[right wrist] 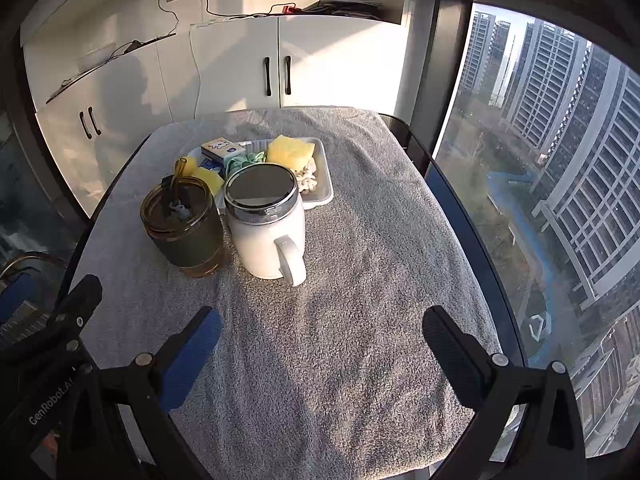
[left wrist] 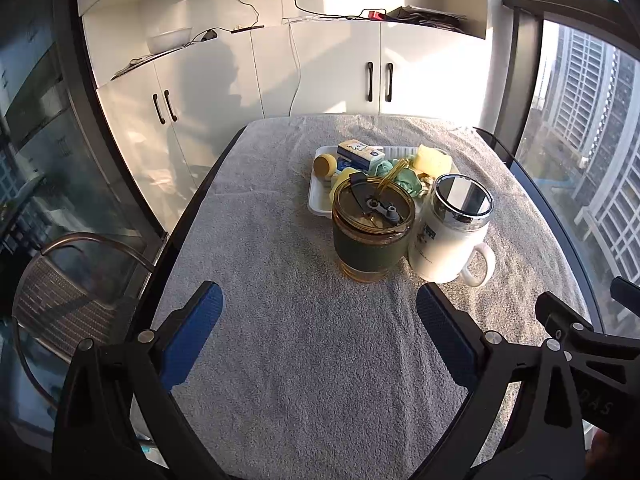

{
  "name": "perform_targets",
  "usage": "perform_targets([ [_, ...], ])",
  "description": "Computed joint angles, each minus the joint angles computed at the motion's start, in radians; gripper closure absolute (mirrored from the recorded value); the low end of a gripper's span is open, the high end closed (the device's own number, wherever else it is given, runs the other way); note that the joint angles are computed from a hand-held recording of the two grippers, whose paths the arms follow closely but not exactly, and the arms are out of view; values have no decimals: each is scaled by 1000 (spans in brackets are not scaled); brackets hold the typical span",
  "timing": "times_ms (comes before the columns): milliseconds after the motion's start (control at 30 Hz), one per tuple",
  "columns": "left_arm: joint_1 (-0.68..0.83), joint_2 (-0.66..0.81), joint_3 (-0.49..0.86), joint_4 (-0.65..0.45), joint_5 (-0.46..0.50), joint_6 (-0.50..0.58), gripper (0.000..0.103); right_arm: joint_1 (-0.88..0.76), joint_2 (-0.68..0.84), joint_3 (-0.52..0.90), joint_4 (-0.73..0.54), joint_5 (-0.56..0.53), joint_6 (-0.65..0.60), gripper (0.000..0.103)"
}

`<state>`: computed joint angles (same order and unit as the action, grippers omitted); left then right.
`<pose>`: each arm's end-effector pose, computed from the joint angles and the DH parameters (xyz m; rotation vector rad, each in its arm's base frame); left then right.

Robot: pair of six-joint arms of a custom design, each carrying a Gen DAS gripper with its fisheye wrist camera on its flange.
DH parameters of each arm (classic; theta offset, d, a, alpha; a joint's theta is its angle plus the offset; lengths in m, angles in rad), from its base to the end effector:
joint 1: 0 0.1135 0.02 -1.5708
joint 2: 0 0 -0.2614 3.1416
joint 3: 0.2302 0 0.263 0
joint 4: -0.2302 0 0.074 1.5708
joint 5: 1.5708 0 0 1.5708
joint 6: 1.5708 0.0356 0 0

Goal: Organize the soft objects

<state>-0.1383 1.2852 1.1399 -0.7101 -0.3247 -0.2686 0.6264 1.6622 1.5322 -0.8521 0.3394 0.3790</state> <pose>0.2780 -0.0272 0.3053 -0.2994 2.3583 0.2014 0.3029 0.2045 0.3107 -0.1773 2.4659 -0.0101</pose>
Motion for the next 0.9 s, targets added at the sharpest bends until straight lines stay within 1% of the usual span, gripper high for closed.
perform_targets([
  [233,1,-9,-6,5,2,0,4,2,-4,-7,8,-2,3,0],
  [500,-17,-14,-8,10,-39,-7,4,9,-4,-7,12,1,5,0],
  [633,-10,-12,-10,15,-23,-12,4,13,-6,-10,14,10,0,0],
  [767,-30,-16,-23,45,-62,-2,4,10,-3,-8,14,7,3,0],
  [867,-57,-6,-11,14,-129,-20,4,10,0,-6,12,5,1,0],
  [900,-60,0,-6,7,-139,-25,4,11,2,-4,10,5,-1,0],
])
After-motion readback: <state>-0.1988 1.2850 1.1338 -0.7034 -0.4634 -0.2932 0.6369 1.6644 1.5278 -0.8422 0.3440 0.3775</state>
